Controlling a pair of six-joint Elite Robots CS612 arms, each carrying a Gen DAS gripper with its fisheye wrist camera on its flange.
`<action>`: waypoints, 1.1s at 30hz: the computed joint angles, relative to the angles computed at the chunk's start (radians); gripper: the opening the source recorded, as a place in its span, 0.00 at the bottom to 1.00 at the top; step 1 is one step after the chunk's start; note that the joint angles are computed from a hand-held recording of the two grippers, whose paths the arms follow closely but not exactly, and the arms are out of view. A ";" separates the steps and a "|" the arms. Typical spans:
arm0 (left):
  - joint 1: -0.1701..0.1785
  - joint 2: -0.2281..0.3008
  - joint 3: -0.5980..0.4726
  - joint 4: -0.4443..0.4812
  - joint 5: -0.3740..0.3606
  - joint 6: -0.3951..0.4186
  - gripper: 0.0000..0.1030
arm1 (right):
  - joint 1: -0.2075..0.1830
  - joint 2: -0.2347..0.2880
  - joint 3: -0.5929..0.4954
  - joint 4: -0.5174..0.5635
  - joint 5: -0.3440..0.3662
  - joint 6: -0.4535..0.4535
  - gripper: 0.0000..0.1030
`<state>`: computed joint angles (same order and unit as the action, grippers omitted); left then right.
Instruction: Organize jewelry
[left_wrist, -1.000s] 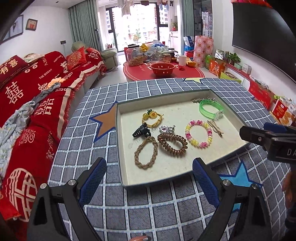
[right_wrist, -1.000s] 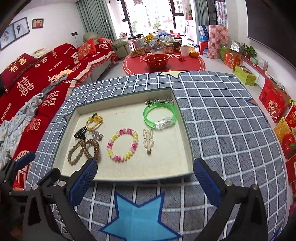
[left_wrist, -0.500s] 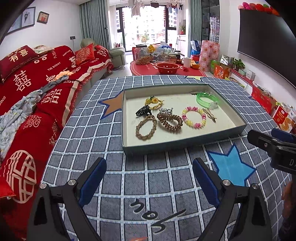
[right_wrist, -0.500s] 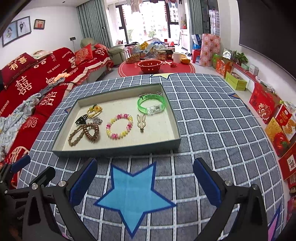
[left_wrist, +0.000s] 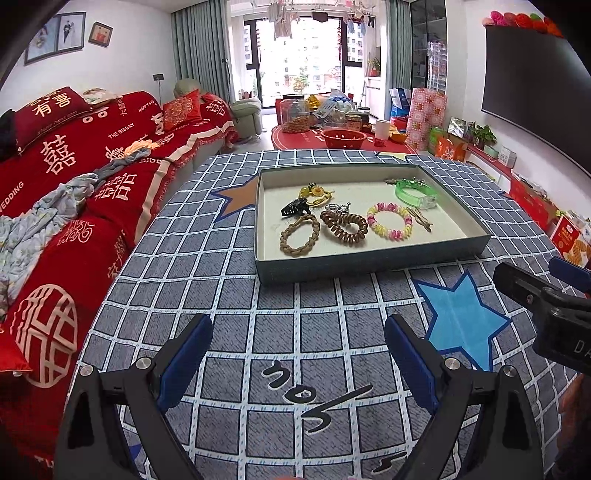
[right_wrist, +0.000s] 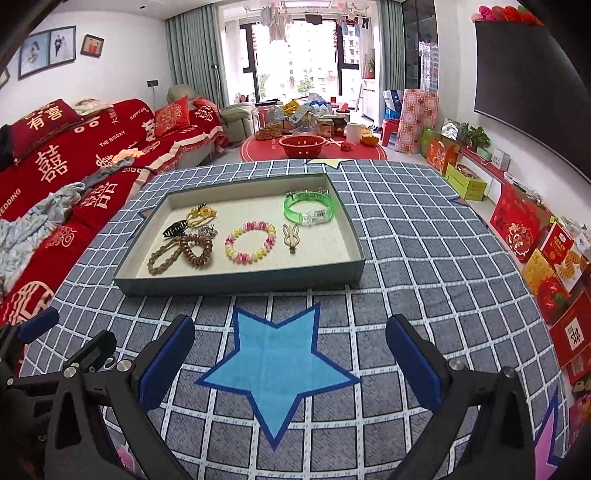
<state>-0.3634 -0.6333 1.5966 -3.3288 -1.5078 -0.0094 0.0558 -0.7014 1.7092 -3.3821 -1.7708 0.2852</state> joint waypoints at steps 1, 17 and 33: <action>0.000 0.001 0.000 0.000 0.001 -0.001 1.00 | 0.001 0.000 0.001 -0.002 -0.002 0.002 1.00; -0.003 0.000 0.006 -0.004 0.009 -0.002 1.00 | 0.000 0.000 0.008 -0.020 -0.007 -0.004 1.00; -0.003 0.000 0.005 -0.003 0.010 -0.005 1.00 | 0.001 0.001 0.006 -0.022 -0.008 -0.006 1.00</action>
